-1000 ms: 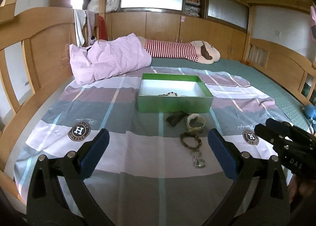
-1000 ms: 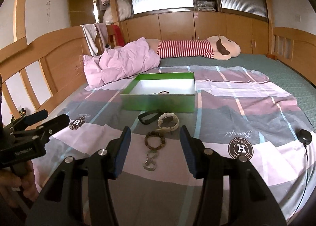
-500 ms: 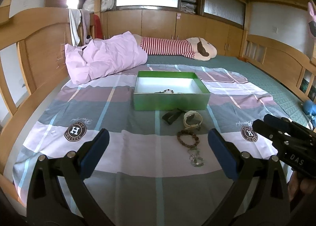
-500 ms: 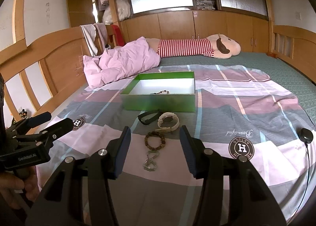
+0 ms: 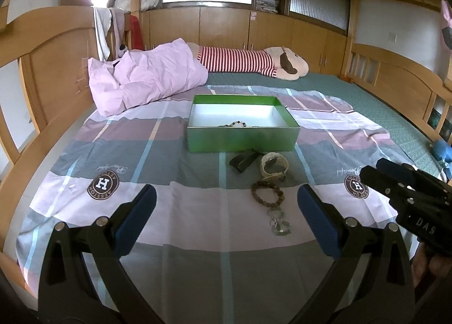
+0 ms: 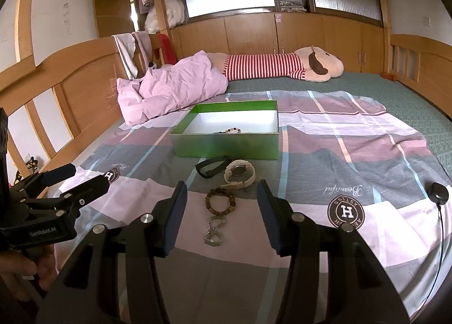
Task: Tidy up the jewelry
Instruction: 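Lower left tool onto the black strap while right tool lowers onto the white watch, then close left tool on the black strap while right tool grasps the white watch band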
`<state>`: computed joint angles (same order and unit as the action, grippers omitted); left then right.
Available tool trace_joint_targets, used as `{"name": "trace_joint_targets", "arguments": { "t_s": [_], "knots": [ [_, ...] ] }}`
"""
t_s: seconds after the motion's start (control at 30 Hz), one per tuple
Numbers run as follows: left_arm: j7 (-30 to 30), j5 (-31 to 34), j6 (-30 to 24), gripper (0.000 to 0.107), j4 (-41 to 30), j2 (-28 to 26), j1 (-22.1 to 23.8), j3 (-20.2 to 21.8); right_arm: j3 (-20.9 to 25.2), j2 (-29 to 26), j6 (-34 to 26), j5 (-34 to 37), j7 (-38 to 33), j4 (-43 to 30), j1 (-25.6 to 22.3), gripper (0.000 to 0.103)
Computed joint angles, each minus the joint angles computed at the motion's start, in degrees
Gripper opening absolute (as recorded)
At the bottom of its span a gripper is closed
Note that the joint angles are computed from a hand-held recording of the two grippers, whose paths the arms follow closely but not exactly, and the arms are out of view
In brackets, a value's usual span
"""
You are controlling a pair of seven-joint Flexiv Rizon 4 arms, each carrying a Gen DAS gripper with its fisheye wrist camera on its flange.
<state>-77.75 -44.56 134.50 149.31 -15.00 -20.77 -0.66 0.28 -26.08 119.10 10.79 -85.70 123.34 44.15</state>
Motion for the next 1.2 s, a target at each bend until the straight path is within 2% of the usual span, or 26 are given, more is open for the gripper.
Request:
{"name": "trace_joint_targets", "arguments": {
  "t_s": [0.13, 0.23, 0.3, 0.43, 0.53, 0.67, 0.8, 1.0, 1.13, 1.2],
  "knots": [
    [1.4, 0.1, -2.5, 0.099, -1.9, -0.7, 0.7, 0.3, -2.4, -0.5, -2.9, 0.2, -0.5, -2.4, 1.5, 0.051],
    [4.4, 0.7, -7.0, 0.099, -4.9, -1.3, 2.0, 1.0, -6.2, -1.7, -6.4, -0.6, -0.8, -5.6, 3.9, 0.051],
    [6.1, 1.3, -9.7, 0.099, -7.3, -2.1, 2.8, 1.7, -5.9, -3.3, -10.5, -3.4, 1.1, -9.0, 2.2, 0.051],
    [5.2, 8.2, -17.5, 0.098, -12.6, -4.7, 7.7, 2.5, -5.5, -7.6, -18.9, -9.7, 5.0, -15.7, -0.5, 0.051],
    [4.4, 12.8, -23.2, 0.089, -17.4, -8.4, 11.1, 2.8, -6.9, -11.3, -23.9, -14.0, 6.7, -20.3, -0.5, 0.051],
    [4.8, 13.6, -29.4, 0.076, -24.6, -14.8, 9.7, 7.1, -2.2, -16.0, -31.3, -17.8, 8.9, -27.5, -5.6, 0.051],
    [3.1, 15.8, -34.4, 0.066, -30.2, -19.4, 12.3, 7.1, 1.9, -20.0, -37.3, -20.6, 10.5, -34.2, -9.5, 0.050],
    [1.6, 20.2, -39.4, 0.065, -36.9, -23.9, 13.4, 7.8, 8.5, -24.8, -45.3, -23.7, 10.5, -41.9, -14.5, 0.050],
    [-0.9, 22.7, -43.5, 0.065, -41.5, -27.1, 11.5, 11.2, 9.6, -27.0, -48.7, -24.9, 9.6, -44.9, -15.0, 0.039],
    [-2.0, 23.7, -44.6, 0.052, -43.0, -28.1, 12.1, 10.9, 9.9, -28.0, -50.1, -24.7, 9.5, -46.3, -15.2, 0.032]
  ]
}}
